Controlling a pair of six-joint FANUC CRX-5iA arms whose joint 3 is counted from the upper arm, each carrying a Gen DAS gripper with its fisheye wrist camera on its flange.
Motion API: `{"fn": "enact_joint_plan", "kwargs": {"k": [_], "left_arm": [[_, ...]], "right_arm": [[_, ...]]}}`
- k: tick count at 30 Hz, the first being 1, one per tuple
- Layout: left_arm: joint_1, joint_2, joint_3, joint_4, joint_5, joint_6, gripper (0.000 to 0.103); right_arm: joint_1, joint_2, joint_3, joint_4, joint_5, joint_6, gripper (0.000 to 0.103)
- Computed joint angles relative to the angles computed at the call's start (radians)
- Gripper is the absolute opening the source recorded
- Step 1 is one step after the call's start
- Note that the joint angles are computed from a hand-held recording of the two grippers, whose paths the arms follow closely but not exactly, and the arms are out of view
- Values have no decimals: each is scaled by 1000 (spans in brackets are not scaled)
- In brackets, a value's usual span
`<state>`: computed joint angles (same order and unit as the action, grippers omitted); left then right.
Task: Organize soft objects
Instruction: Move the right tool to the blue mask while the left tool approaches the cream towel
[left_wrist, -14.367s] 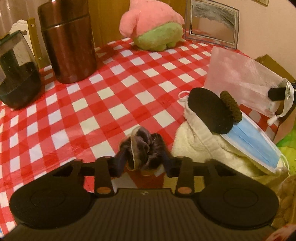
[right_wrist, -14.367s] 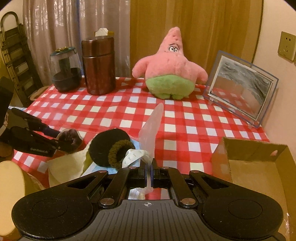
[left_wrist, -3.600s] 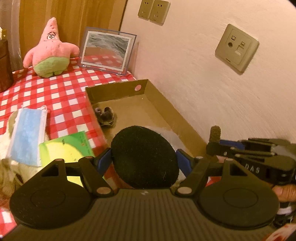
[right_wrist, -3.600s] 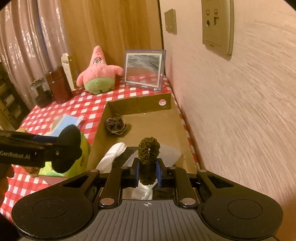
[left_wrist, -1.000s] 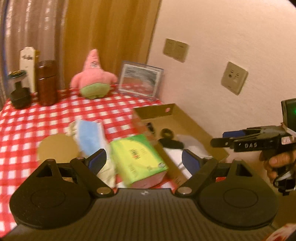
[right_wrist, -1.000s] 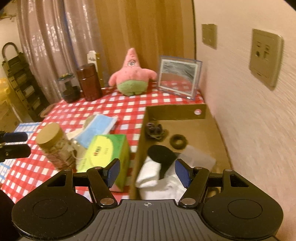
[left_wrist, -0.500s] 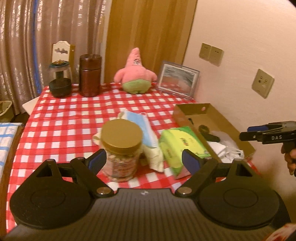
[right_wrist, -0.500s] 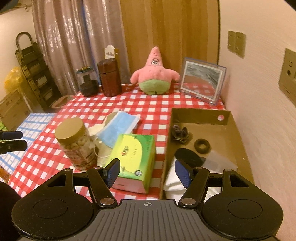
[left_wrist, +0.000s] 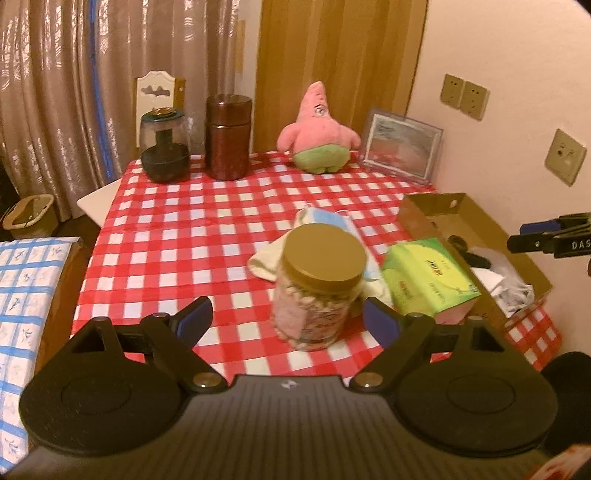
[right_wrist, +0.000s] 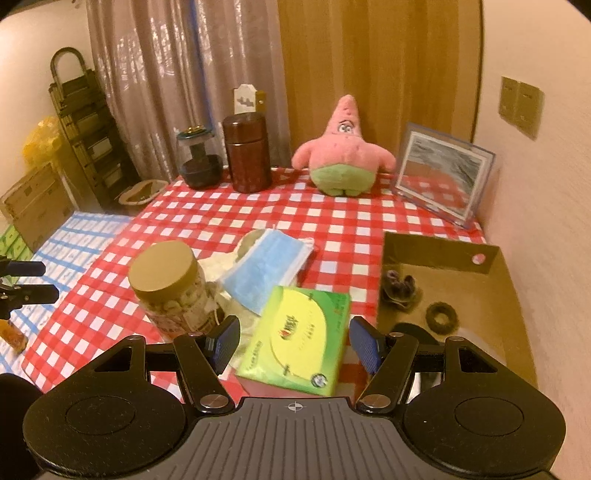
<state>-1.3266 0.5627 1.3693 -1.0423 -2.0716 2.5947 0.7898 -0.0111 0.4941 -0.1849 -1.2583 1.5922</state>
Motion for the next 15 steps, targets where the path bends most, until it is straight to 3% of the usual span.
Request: {"fn": "enact_joint_plan", "kwargs": {"k": [8,15], "left_arm": [[42,-118,-199,66,34,51,87],[111,-246,-393,131,111,100,87]], "right_arm": [[22,98,103,-16,-23,11,66],[23,244,282,-46,-96,27,66]]}}
